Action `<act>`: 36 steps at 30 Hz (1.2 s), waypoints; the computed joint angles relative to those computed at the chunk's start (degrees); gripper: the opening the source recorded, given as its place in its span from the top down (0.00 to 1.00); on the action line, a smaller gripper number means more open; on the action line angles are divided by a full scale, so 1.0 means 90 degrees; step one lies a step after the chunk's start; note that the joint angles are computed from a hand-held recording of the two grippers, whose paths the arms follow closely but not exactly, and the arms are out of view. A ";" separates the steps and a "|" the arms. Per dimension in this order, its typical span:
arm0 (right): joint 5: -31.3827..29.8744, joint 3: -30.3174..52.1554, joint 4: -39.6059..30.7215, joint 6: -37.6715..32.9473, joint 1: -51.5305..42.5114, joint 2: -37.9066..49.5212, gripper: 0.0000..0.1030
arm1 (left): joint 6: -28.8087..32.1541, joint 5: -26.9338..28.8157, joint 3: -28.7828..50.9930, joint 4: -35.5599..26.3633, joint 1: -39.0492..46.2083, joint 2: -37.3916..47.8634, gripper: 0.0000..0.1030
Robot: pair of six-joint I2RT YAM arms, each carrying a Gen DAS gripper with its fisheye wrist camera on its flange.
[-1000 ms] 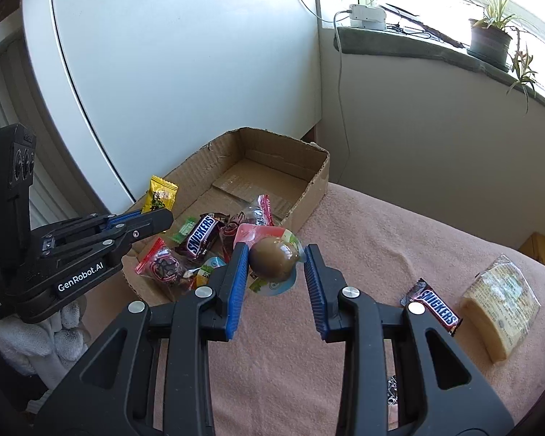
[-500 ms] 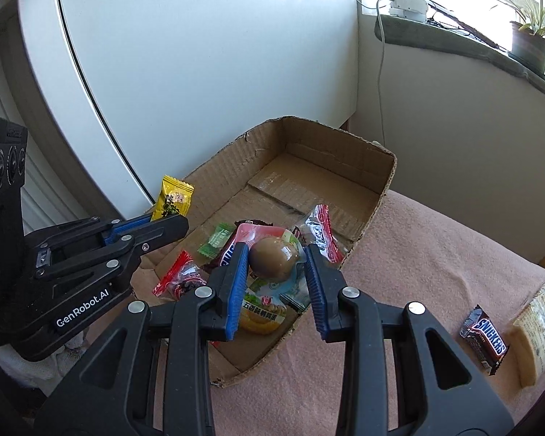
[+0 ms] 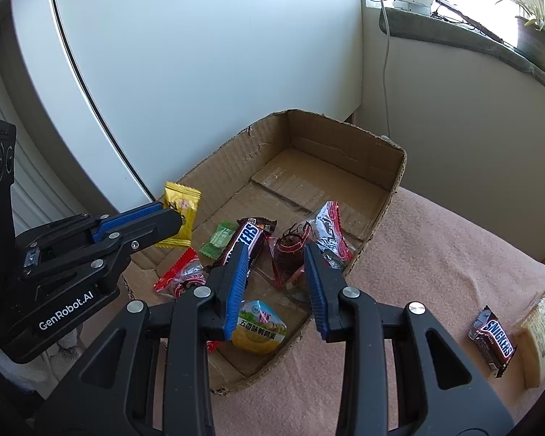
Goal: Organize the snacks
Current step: 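Carry the yellow packet and round candy into the box and open both tools, then move both open tools back to the table toward the black packet and green candy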
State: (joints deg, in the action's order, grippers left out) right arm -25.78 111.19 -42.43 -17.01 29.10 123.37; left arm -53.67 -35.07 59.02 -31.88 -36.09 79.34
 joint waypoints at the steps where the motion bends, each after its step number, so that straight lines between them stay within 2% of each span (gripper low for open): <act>1: 0.0018 -0.0027 0.0023 0.0003 -0.0007 -0.0025 0.64 | 0.0001 -0.0007 0.0015 -0.0024 -0.0002 0.0006 0.85; 2: 0.0037 -0.0090 0.0092 0.0020 -0.0016 -0.0062 0.55 | -0.0005 -0.0032 0.0024 -0.0035 -0.0019 0.0003 0.85; 4: 0.0047 -0.0247 0.0218 0.0052 -0.0062 -0.0179 0.47 | -0.0060 -0.0094 0.0050 -0.0090 -0.0068 -0.0001 0.85; 7: 0.0008 -0.0407 0.0277 0.0070 -0.0156 -0.0332 0.47 | -0.0129 -0.0146 0.0094 -0.0138 -0.0147 0.0003 0.85; 13: 0.0002 -0.0962 0.0521 0.0046 -0.0376 -0.0807 0.31 | -0.0248 -0.0310 0.0292 -0.0304 -0.0424 0.0054 0.83; 15: -0.0044 -0.1149 0.0558 0.0018 -0.0490 -0.0987 0.31 | -0.0291 -0.0380 0.0397 -0.0349 -0.0545 0.0107 0.78; 20: -0.0127 -0.1648 0.0667 -0.0132 -0.0913 -0.1479 0.31 | -0.0321 -0.0537 0.0731 -0.0420 -0.0873 0.0299 0.78; 25: -0.0296 -0.1995 0.0631 -0.0315 -0.1574 -0.1844 0.31 | -0.0265 -0.0578 0.1095 -0.0292 -0.1165 0.0667 0.72; 36: -0.0278 -0.2285 0.0379 -0.0901 -0.2936 -0.1766 0.31 | 0.0019 -0.0097 0.1960 0.0217 -0.1576 0.1752 0.72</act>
State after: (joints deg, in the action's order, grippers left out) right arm -28.28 90.62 -39.02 -25.11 2.68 107.48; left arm -53.51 -35.95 76.66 -29.93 -50.27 95.11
